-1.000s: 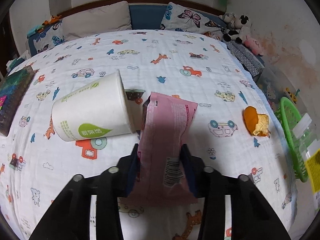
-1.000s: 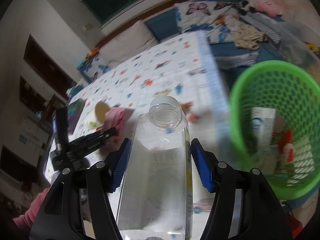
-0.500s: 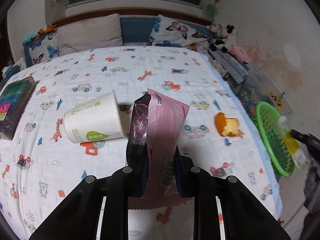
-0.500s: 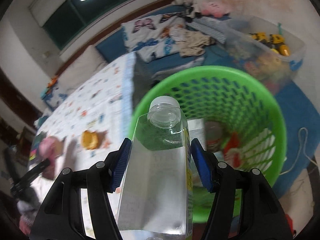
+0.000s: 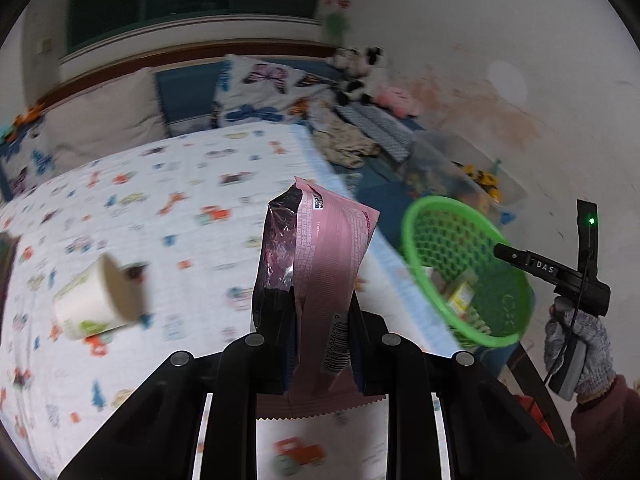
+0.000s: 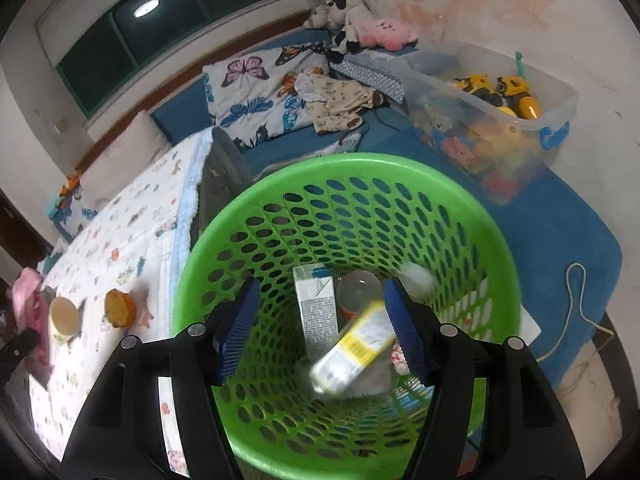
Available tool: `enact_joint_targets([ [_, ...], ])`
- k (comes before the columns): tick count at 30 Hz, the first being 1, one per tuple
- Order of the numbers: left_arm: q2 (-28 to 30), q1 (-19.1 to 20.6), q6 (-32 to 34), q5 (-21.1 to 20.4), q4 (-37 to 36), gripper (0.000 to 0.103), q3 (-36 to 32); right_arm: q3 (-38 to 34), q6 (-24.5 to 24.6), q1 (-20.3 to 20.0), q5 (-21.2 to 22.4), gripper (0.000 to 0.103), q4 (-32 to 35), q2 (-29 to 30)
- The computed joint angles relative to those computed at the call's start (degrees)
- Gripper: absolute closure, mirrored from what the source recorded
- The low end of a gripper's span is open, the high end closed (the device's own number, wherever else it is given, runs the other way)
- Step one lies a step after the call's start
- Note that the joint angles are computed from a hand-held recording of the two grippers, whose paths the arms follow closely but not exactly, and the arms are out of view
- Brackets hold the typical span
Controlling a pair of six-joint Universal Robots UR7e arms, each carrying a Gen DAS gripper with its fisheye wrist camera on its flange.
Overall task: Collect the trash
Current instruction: 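Carry the pink wrapper over the basket and open the left gripper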
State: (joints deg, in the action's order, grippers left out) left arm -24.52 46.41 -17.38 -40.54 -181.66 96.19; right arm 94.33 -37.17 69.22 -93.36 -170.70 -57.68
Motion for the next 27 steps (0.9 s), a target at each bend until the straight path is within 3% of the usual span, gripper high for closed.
enact_joint_targets([
  [9,7.6,0.4,2.9,-7.6,9.5,0.081,-13.5,8.2,-3.2,-2.6,3.8,0.034,-4.7,-6.9],
  [19,15.2,0.7,4.4,-11.7,18.2,0.080,-26.5,13.9,-3.4,-5.7,8.0,0.031,-6.1,-11.5],
  [22,16.8,1.1,4.2,-12.7,19.4,0.076,-29.4,15.0,-3.1,-6.5,8.9,0.031,-5.8,-12.3],
  [27,19.0,0.7,4.9,-12.9,19.3,0.047,-31.8,16.4,-3.2,-7.0,8.9,0.031,-6.7,-12.9],
])
